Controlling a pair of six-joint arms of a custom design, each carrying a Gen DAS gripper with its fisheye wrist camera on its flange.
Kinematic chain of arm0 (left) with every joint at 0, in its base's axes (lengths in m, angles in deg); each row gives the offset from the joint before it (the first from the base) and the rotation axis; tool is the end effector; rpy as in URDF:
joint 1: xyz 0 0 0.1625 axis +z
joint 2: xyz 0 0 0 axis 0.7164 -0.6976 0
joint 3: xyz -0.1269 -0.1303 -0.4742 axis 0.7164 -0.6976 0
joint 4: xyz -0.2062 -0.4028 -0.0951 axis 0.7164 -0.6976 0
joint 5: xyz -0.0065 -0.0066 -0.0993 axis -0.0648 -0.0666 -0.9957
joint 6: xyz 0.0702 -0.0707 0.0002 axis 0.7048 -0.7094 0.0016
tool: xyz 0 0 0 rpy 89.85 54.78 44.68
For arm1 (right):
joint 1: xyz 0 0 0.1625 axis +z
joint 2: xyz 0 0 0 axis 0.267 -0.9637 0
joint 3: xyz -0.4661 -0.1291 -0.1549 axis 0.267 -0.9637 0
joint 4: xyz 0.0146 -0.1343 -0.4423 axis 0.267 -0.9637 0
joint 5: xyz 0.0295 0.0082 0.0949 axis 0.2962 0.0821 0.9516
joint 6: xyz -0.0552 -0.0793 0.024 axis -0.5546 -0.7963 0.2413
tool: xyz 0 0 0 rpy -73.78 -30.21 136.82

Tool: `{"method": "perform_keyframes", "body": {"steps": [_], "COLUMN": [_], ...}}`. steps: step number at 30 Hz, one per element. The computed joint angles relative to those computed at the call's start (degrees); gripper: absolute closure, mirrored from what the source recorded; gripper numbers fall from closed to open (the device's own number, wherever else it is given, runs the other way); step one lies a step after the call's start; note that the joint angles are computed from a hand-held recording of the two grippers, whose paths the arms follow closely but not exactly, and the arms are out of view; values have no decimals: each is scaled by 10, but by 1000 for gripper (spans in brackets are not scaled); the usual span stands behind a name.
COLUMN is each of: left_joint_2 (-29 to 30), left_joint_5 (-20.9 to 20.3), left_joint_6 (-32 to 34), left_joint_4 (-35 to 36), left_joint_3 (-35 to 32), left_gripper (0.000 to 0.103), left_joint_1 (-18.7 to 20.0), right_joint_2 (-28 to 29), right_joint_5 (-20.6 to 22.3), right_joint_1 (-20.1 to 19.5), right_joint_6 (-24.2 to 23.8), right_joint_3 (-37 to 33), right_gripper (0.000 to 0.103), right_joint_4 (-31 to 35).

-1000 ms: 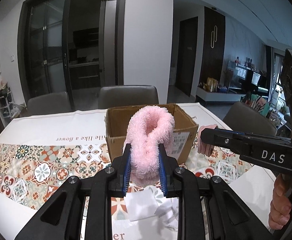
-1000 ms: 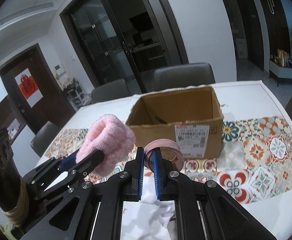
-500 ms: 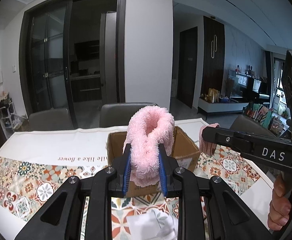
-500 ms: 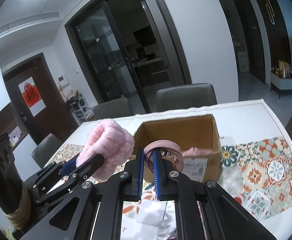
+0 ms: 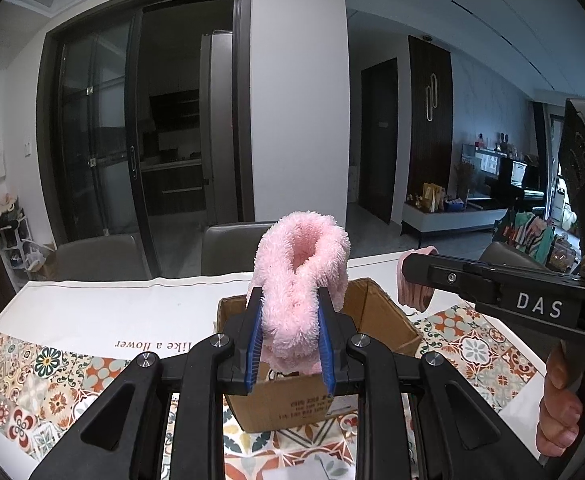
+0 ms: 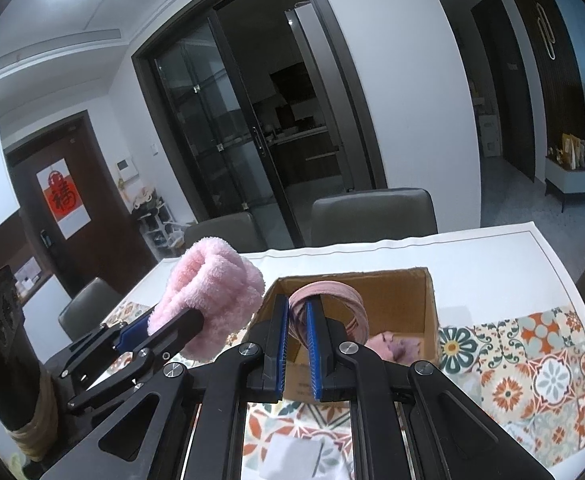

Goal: Organize soft objects
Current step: 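Lift the headband with the left gripper while the right gripper carries the band over the box, then open the left gripper over the box while the right gripper releases the band inside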

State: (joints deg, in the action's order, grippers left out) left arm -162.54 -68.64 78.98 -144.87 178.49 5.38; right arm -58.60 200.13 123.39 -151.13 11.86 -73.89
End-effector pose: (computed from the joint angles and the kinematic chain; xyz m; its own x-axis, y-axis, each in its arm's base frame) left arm -0.1768 -0.4921 0.4627 -0.5500 0.6004 -0.5806 0.8280 0.3008 -0.4733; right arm 0.5548 -0.4201 0.0982 -0.8929 0.0924 0.4406 -0.3644 0.4262 -0.8280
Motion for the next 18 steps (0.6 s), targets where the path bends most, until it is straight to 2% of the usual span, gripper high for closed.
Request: {"method": "perform_keyframes", "body": {"steps": [11, 18], "left_joint_2": [53, 85], "left_joint_5": [5, 7], "left_joint_6": [4, -3], "left_joint_4": [-8, 2], "left_joint_3": [-22, -37], "left_gripper": [78, 78], "left_joint_1": [19, 32], "right_joint_2": [3, 12], "right_joint_5": [-27, -45], "right_joint_1": [-40, -66], "right_joint_6": [-6, 21], "right_joint_3": [-16, -31], "right_gripper": [92, 92], "right_joint_4": [27, 69]}}
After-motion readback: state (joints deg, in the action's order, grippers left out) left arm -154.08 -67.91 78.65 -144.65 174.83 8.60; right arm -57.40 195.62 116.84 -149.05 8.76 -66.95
